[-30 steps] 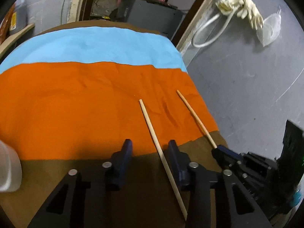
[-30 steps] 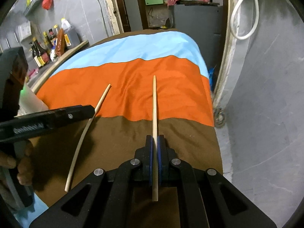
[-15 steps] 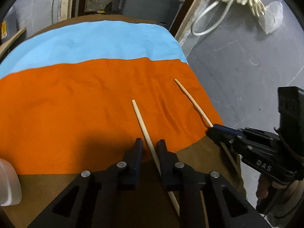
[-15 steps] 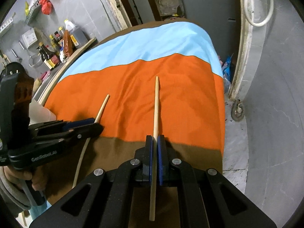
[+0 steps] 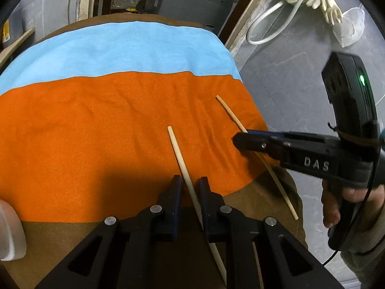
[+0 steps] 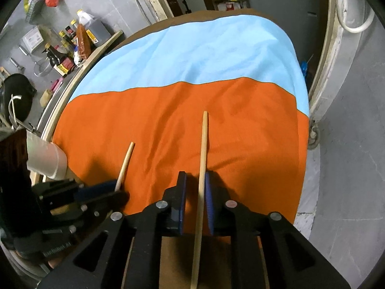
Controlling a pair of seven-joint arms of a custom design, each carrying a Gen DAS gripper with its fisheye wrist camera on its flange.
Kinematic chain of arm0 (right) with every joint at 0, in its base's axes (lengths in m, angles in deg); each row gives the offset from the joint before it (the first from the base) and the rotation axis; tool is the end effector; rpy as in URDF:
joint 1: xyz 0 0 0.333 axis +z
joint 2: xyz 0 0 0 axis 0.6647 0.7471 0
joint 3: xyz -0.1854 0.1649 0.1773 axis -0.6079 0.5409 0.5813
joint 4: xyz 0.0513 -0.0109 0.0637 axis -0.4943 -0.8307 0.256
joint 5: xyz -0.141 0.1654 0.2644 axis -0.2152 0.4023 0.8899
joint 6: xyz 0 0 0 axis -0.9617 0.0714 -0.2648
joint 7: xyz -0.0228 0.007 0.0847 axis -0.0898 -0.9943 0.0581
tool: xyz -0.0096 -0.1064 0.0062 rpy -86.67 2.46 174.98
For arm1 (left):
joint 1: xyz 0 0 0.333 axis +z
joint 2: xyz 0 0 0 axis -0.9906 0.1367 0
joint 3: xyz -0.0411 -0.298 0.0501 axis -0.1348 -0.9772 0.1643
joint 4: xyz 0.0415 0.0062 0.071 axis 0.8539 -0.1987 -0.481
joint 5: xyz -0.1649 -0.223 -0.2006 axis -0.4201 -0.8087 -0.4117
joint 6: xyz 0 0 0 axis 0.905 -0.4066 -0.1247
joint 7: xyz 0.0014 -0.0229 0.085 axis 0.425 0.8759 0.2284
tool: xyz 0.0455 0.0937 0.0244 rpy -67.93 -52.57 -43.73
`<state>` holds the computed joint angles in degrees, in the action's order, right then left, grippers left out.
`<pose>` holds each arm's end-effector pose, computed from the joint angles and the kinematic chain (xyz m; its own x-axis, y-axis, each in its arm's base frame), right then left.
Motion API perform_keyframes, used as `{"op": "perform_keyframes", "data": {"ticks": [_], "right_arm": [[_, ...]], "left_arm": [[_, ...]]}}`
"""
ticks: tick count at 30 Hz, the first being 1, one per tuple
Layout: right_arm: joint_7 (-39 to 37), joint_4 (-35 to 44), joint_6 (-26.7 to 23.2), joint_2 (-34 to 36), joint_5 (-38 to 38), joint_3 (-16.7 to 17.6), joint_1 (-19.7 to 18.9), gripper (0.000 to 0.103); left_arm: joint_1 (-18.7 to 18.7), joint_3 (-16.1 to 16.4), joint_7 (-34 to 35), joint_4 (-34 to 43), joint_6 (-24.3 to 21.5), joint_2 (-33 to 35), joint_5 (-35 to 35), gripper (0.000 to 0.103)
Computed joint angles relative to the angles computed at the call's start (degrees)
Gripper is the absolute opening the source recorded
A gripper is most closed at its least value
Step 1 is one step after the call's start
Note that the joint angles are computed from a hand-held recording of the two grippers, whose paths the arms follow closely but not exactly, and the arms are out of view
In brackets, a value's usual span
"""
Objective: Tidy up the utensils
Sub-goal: 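Close the left tool on the other wooden chopstick, then lift both chopsticks and carry them over the white caddy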
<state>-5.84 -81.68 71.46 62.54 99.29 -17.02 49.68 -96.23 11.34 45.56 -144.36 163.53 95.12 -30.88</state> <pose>0.5686 0.0909 0.4641 0.2006 -0.9273 -0.3159 -0.9085 -0.0554 -0.4143 0.5324 -0.3081 0.4748 -0.2182 -0.9210 0.3226 -0.8892 0.0514 -0.4546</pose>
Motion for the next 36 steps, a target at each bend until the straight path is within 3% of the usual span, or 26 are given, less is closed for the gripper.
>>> {"op": "perform_keyframes", "data": {"ticks": [7, 9, 11, 12, 15, 19, 25, 27, 31, 36], "right_arm": [[7.3, 2.7, -1.5, 1.6, -7.6, -0.4, 1.8, 0.014], [10.1, 3.2, -1.8, 1.8, -10.9, -0.6, 2.6, 0.014], [11.9, 3.7, -1.7, 2.0, -13.6, -0.7, 3.2, 0.004], [12.1, 3.7, -1.9, 1.9, -13.5, -0.6, 3.1, 0.005], [11.6, 1.8, -0.5, 0.1, -10.0, -0.1, 2.4, 0.005], [8.2, -5.5, 7.6, -5.4, -1.6, 1.1, 2.5, 0.005], [-0.2, -14.9, 22.9, -13.8, 13.9, 1.9, 6.3, 0.005], [-0.7, -16.7, 27.1, -15.9, 15.9, 2.0, 8.0, 0.005], [-5.2, -17.7, 33.8, -18.7, 21.5, 0.9, 12.6, 0.005], [-12.6, -15.8, 42.1, -20.5, 28.7, -2.3, 21.8, 0.005]], "left_arm": [[-1.8, 1.3, -3.6, 1.2, -1.9, 0.1, 5.9, 0.007], [-1.3, 0.9, -2.9, 1.7, -3.0, 0.2, 5.2, 0.005], [-0.6, 0.4, -2.5, 1.5, -3.3, -0.2, 3.1, 0.005], [-0.2, 0.1, -2.1, 0.9, -2.9, -0.8, 1.6, 0.005], [0.3, -0.4, -1.3, -3.0, 1.2, -3.7, -1.7, 0.005], [0.9, -1.4, 3.2, -10.9, 11.0, -9.6, -10.1, 0.005], [-3.6, 1.2, 10.2, -20.1, 24.0, -18.6, -20.1, 0.005], [-5.1, 2.6, 10.3, -22.1, 27.5, -21.2, -20.1, 0.005], [-4.4, 3.7, 6.8, -24.8, 31.3, -25.0, -14.7, 0.005], [-4.2, 6.4, 4.9, -26.4, 34.2, -28.4, -10.2, 0.005]]}}
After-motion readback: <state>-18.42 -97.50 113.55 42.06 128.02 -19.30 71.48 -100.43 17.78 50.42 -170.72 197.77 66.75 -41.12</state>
